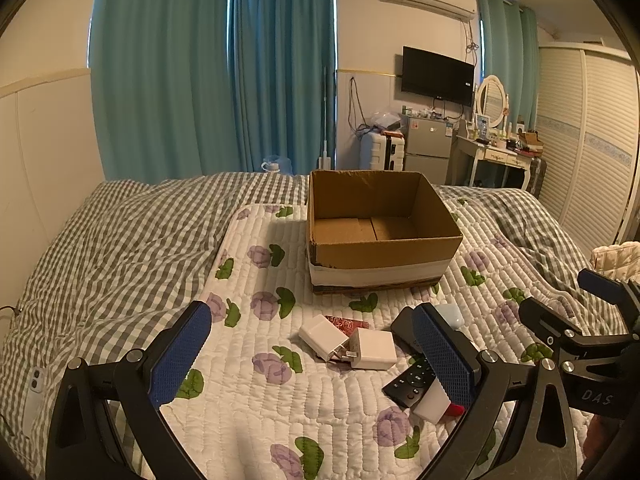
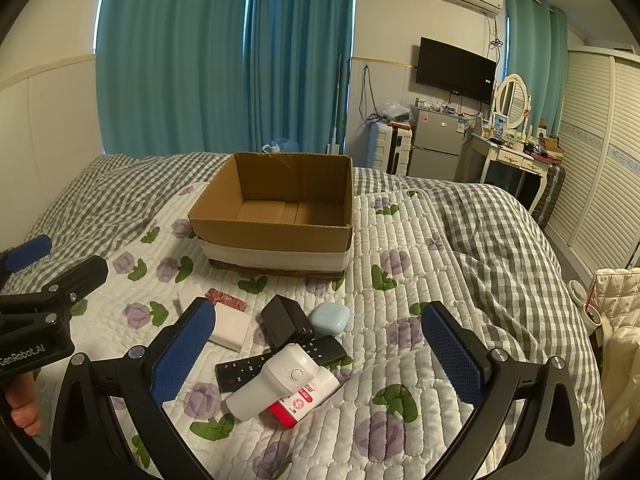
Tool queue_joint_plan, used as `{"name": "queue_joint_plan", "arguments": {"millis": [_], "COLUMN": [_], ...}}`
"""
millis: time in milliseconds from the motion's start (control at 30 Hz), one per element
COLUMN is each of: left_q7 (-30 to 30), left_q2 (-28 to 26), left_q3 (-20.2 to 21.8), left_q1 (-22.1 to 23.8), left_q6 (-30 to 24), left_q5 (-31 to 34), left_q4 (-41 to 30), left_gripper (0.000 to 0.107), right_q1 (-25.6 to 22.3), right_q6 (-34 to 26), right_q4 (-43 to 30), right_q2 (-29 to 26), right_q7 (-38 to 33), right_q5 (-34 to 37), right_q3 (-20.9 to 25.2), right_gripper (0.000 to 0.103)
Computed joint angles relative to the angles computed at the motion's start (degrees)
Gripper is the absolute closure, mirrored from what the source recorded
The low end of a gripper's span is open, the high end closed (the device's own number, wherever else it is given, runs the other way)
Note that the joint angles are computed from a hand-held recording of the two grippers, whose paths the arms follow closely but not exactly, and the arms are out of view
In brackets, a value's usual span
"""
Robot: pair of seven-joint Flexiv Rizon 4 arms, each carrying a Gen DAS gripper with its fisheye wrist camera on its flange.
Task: Organize rigid objects
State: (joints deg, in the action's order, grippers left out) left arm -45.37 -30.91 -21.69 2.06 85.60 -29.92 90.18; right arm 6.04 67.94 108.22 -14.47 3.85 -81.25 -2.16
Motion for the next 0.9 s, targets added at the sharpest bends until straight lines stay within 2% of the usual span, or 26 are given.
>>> {"name": "queue_joint_plan", "arguments": {"millis": [133,200,267,400,433,500,533,633,700,800,867,900], "left_q7": [-1.3,-3.4,-5.8,-10.0,-10.8,-12.8,-13.9,-16.5,-17.8,-19.3,-20.2,-20.5], "left_q2": [0.1,-0.5,-1.4,-3.3,-3.7,-4.6,-5.1,-6.4,-7.2,-8.1,-8.8,-9.1], "left_q3": [1.4,4.5,7.8,11.9,12.6,14.1,15.0,16.5,17.0,17.8,18.6,18.8], "left_q1": [-1.1,-3.0,-5.0,-7.2,-7.5,-8.2,-8.6,-9.1,-9.2,-9.6,-10.2,-10.6], "left_q6": [-0.4,-2.3,-4.9,-8.9,-9.6,-10.8,-11.7,-14.8,-16.3,-18.4,-19.8,-20.5], "left_q5": [0.5,1.8,3.6,6.6,7.3,8.9,9.8,11.8,12.9,14.8,16.4,17.2], "left_q4": [-0.2,-1.3,-2.9,-5.3,-5.7,-6.9,-7.6,-9.9,-11.0,-12.8,-14.2,-15.0], "left_gripper": [0.004,0.004,0.004,0.004,0.004,0.004,0.004,0.004,0.004,0.004,0.004,0.004], "right_q1": [-0.1,-0.1,0.1,1.0,1.0,0.7,0.3,0.4,1.2,4.4,6.1,6.3], "right_q6": [0.3,0.4,0.4,0.2,-0.7,-2.6,-3.2,-5.0,-5.5,-6.3,-4.6,-3.1], "right_q4": [0.3,0.3,0.2,-1.4,-2.7,-5.0,-6.4,-9.3,-10.7,-11.0,-9.9,-9.3], "right_q2": [0.1,-0.2,-1.2,-5.1,-6.8,-9.4,-11.0,-13.8,-15.2,-15.7,-14.9,-14.5], "right_q7": [-0.2,-1.0,-3.6,-14.3,-19.3,-26.7,-29.7,-35.0,-36.9,-37.1,-36.4,-36.7], "right_q5": [0.3,1.3,4.6,17.9,24.0,33.2,37.2,44.4,47.0,46.7,46.3,46.6], "right_q3": [0.2,0.2,0.4,1.5,2.8,5.0,6.1,7.2,6.8,3.3,0.8,0.2], "right_gripper": [0.0,0.0,0.0,0.001,0.003,0.016,0.019,0.027,0.035,0.041,0.049,0.05]}}
